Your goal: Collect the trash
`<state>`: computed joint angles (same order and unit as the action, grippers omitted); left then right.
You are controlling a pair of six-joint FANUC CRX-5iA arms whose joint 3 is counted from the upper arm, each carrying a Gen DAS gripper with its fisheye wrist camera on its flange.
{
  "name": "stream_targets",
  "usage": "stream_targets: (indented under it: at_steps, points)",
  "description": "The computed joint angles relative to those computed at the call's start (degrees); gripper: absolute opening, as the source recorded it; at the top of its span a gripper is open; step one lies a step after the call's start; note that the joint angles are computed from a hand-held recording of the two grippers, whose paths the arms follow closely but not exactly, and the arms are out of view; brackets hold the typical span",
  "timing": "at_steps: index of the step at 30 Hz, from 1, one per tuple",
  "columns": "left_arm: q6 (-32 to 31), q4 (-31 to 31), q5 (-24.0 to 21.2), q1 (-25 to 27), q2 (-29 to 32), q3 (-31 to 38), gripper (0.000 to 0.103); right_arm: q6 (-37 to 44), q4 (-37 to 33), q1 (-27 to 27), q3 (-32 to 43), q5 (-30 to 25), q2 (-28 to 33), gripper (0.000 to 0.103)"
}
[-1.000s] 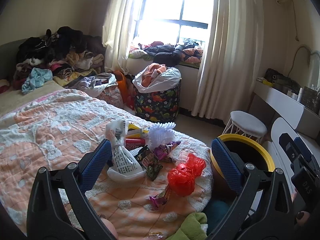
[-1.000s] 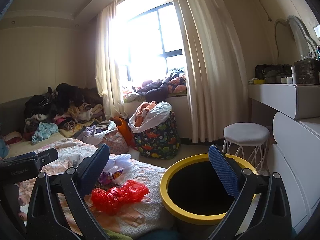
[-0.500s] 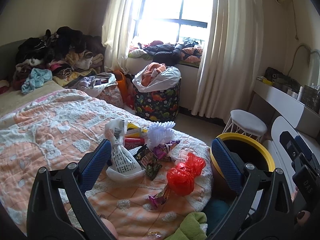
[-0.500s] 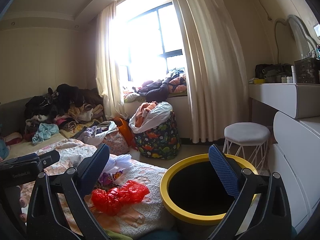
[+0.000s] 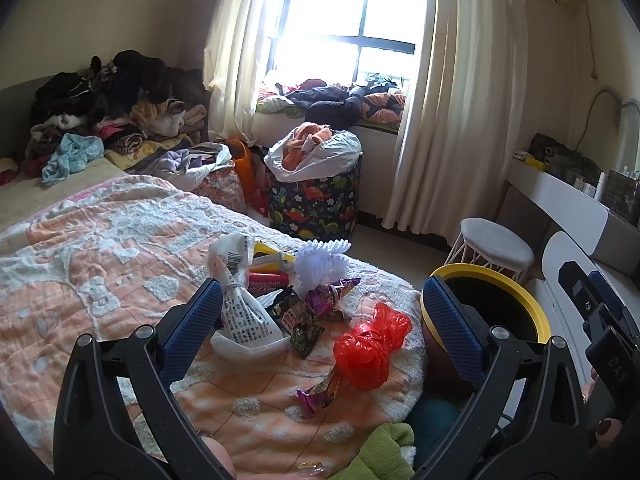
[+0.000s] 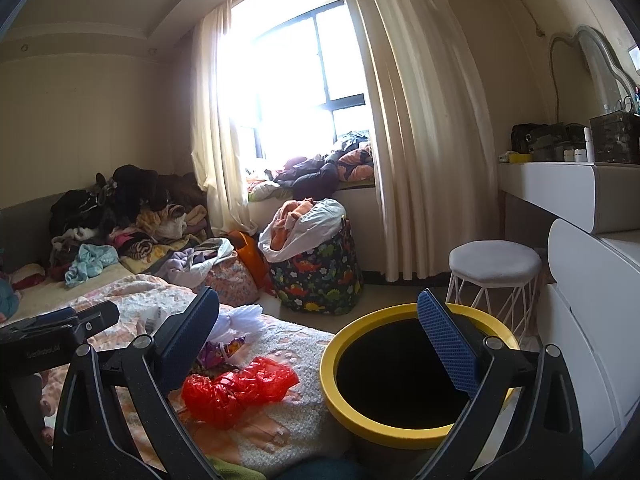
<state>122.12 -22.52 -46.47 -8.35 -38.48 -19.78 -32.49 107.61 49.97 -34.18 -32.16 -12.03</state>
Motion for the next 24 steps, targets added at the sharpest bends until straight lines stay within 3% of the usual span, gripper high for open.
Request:
stream_targets:
  at_steps: [15,18,24]
  points:
    - [-6.32,7.91,2.26,13.04,-4.57,-5.00,0.092,5.70,1.86,-2.22,5.02,14.27,3.69,0.097]
    - [-7.98,9.83,2.39,16.24,-5.57,-5.89,0.092,9.52,-1.14,-1.40,6.14,16.98,4.90,0.097]
    - [-13.41,15.91,3.31,23.90,-7.74,-8.52,0.092,23.98,-15.29,3.34,8.54,17.61,7.67,0.097]
